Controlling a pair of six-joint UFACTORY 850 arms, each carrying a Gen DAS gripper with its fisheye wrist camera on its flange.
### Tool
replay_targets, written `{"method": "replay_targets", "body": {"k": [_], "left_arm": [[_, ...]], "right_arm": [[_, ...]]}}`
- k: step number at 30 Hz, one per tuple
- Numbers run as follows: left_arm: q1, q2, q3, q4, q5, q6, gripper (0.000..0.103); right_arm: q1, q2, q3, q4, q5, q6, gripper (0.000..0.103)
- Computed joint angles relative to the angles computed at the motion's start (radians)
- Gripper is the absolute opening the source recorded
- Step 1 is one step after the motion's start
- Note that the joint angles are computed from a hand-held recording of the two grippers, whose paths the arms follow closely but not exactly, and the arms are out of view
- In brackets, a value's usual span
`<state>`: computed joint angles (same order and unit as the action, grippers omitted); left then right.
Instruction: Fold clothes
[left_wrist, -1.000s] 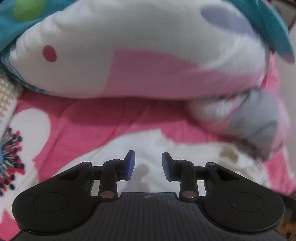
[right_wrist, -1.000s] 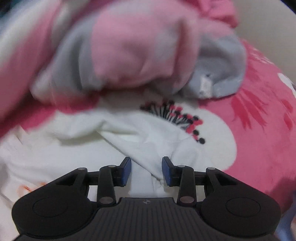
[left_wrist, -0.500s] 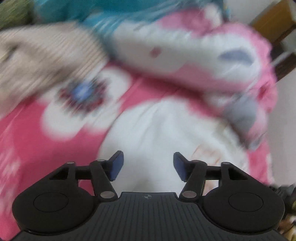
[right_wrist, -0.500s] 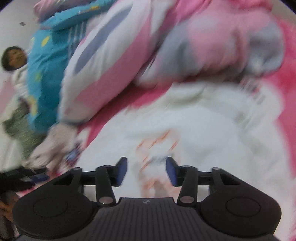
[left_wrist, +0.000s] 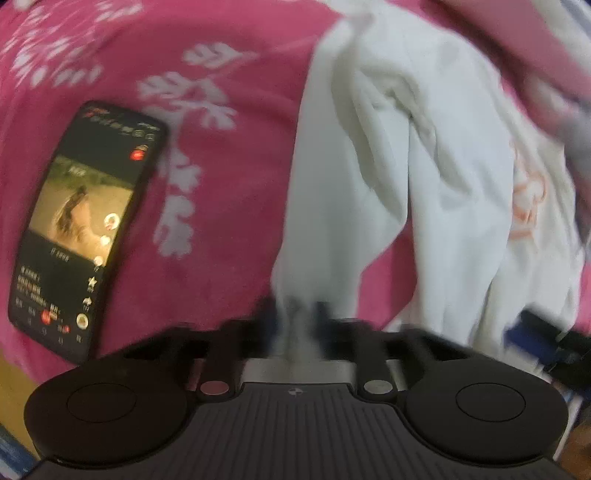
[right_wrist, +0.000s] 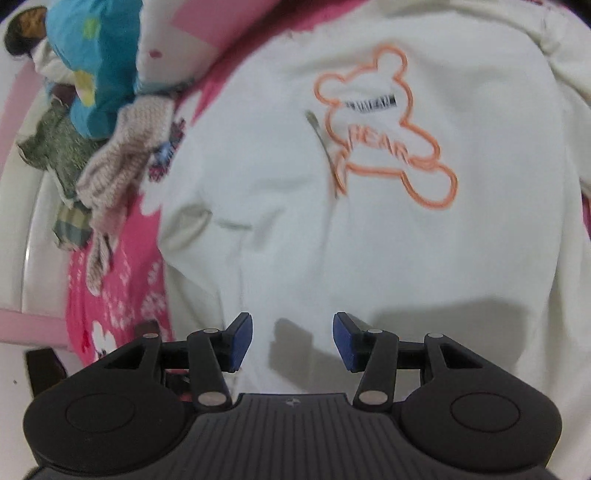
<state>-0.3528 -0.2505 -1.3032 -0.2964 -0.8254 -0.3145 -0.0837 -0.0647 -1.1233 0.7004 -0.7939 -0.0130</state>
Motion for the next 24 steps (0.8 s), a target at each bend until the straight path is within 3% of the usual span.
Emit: {"method": "replay_targets", "body": {"k": [4, 8, 12, 16, 20, 24], "left_arm": [[0.059, 0.045, -0.041, 0.053, 0.074, -0.073, 0.004], [0.141, 0.007, -0.174, 0.147, 0.137, -0.108, 0.004], [0.215, -0.124, -0.388, 0.268, 0.131, -0.109, 0.004], [0.251, -0.274, -0.598, 0.431, 0.058, -0.145, 0.004], [0.25, -0.406, -0.757, 0.592, 0.041, -0.113, 0.004], [0.247, -0.555, -0.924, 0.646, 0.011, -0.038, 0.006]], "right_arm": [[0.008, -0.003, -0.005, -0.002, 0.006, -0.01, 0.052], [0.021, -0.015, -0.025, -0.021, 0.028, -0.001, 0.052], [0.034, -0.031, -0.051, -0.048, 0.06, 0.032, 0.052], [0.047, -0.046, -0.076, -0.076, 0.091, 0.075, 0.052], [0.06, -0.064, -0.092, -0.11, 0.094, 0.125, 0.052], [0.078, -0.062, -0.079, -0.149, 0.113, 0.179, 0.052]]}}
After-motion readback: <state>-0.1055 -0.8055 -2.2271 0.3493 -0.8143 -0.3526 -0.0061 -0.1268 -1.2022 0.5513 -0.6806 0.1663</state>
